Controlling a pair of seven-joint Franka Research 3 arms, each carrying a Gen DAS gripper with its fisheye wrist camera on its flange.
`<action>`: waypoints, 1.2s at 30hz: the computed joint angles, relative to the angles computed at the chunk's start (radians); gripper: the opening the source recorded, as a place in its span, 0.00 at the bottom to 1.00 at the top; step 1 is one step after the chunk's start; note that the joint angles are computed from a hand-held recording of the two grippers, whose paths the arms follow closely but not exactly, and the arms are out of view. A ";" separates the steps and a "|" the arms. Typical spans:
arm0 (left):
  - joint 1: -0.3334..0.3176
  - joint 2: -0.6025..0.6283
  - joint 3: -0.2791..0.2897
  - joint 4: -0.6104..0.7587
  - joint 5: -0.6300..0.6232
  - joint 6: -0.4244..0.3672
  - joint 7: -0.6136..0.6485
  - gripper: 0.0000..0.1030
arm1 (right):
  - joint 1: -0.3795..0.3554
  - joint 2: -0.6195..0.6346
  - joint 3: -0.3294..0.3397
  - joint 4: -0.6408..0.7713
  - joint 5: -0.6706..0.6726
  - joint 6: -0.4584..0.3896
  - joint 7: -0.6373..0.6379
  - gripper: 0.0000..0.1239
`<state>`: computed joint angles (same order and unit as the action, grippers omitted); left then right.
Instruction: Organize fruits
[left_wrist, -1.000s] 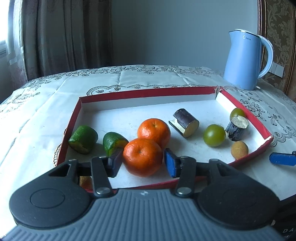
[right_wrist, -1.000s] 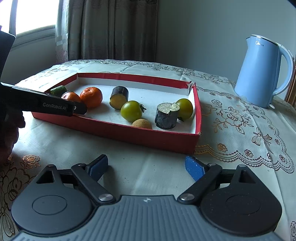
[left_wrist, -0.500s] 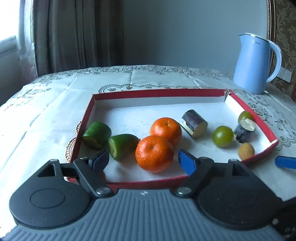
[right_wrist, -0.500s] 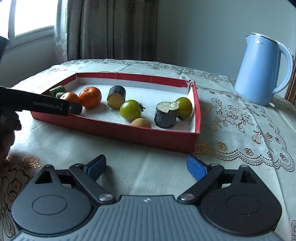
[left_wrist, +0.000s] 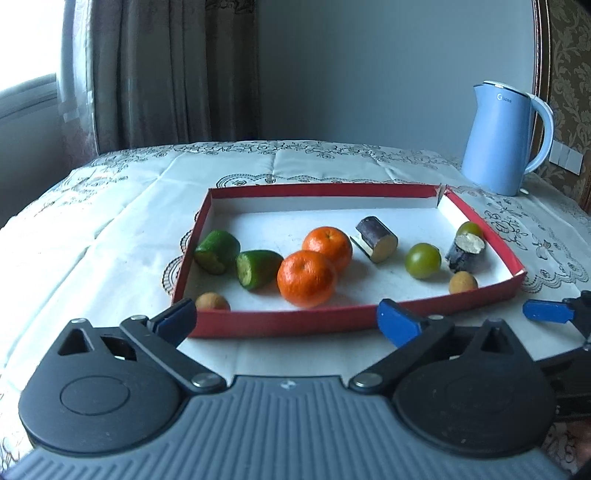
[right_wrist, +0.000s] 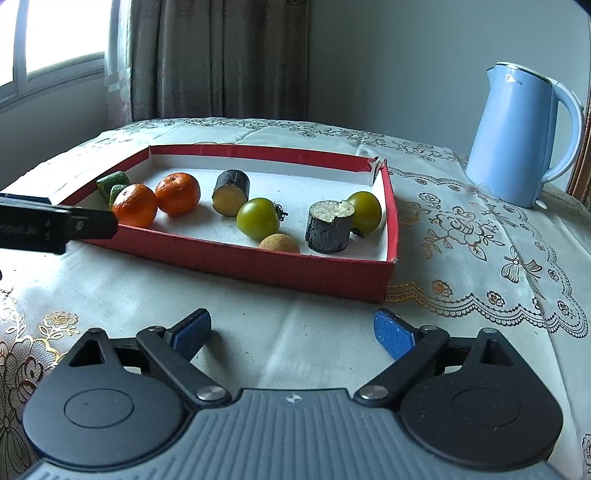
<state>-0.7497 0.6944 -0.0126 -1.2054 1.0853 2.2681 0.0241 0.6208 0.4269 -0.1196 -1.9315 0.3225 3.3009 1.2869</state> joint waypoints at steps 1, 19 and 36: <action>-0.003 -0.006 0.001 -0.008 0.001 -0.003 -0.010 1.00 | 0.025 0.002 -0.026 0.001 0.006 0.001 0.004 0.77; -0.005 -0.048 -0.026 -0.058 0.015 -0.027 -0.042 1.00 | 0.406 0.030 -0.440 0.013 0.129 -0.096 0.282 0.77; -0.028 -0.040 -0.026 -0.038 0.039 -0.036 -0.009 1.00 | 0.655 0.111 -0.724 0.016 -0.060 -0.128 0.610 0.77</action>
